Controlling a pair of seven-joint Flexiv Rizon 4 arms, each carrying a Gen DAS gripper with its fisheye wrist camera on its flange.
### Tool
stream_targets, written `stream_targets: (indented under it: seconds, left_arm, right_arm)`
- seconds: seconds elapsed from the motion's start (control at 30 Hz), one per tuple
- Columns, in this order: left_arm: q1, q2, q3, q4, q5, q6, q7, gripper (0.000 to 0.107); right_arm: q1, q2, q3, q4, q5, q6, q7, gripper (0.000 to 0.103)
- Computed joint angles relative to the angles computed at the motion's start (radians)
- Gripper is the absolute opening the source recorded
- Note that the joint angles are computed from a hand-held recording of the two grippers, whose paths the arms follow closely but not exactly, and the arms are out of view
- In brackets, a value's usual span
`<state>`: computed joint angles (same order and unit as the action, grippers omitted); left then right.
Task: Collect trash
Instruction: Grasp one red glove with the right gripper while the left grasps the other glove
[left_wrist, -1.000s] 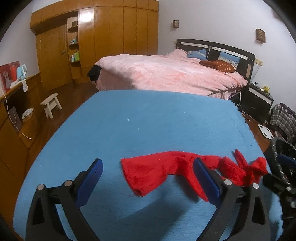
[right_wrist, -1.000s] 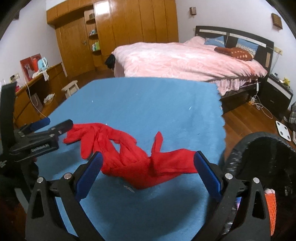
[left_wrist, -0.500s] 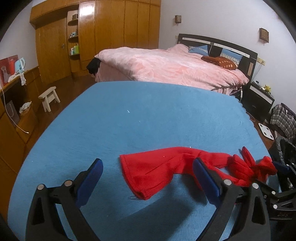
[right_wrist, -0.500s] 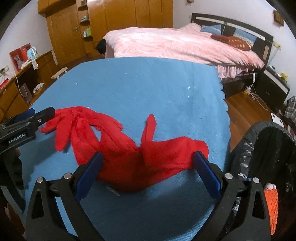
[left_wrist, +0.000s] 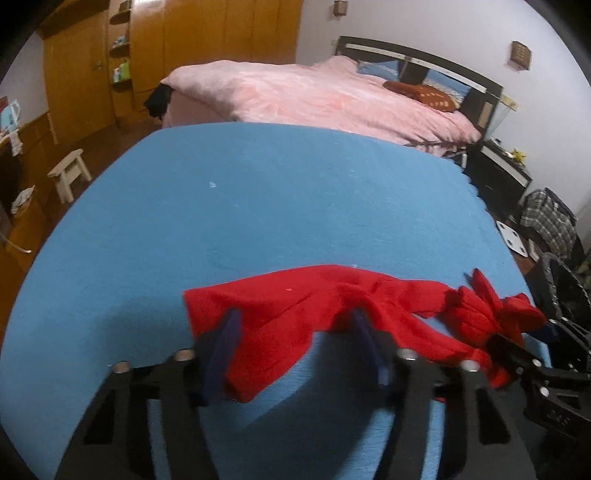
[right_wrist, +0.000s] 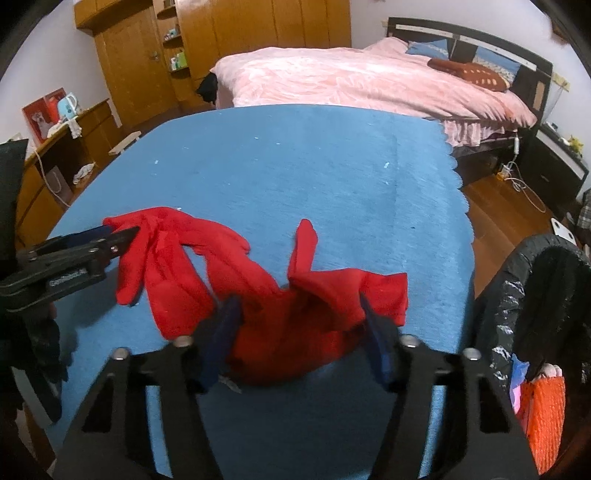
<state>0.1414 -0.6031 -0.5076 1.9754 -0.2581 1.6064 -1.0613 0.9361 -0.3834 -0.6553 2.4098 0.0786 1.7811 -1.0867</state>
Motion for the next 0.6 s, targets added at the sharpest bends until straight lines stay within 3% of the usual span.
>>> stream_targets:
  seconds: [0.13,0.23,0.4,0.6]
  left_arm:
    - [0.058,-0.014,-0.078,0.011,0.001,-0.011,0.03,0.023]
    - [0.071,-0.018,-0.096,0.015,0.002,-0.012,0.041,0.01]
    - [0.105,-0.021,-0.137,0.032,0.005,0.018,0.039,0.006]
    - [0.172,-0.015,-0.206,0.057,0.065,0.074,-0.002,0.006]
  right_arm:
    - [-0.053,0.01,0.058,-0.008,-0.007,0.01,-0.006,0.033]
    - [-0.106,0.02,0.113,-0.014,-0.007,0.017,-0.009,0.024]
    - [-0.123,0.032,0.133,-0.015,-0.003,0.029,-0.02,0.017]
    - [-0.015,0.052,0.025,-0.008,0.049,0.056,-0.064,0.017]
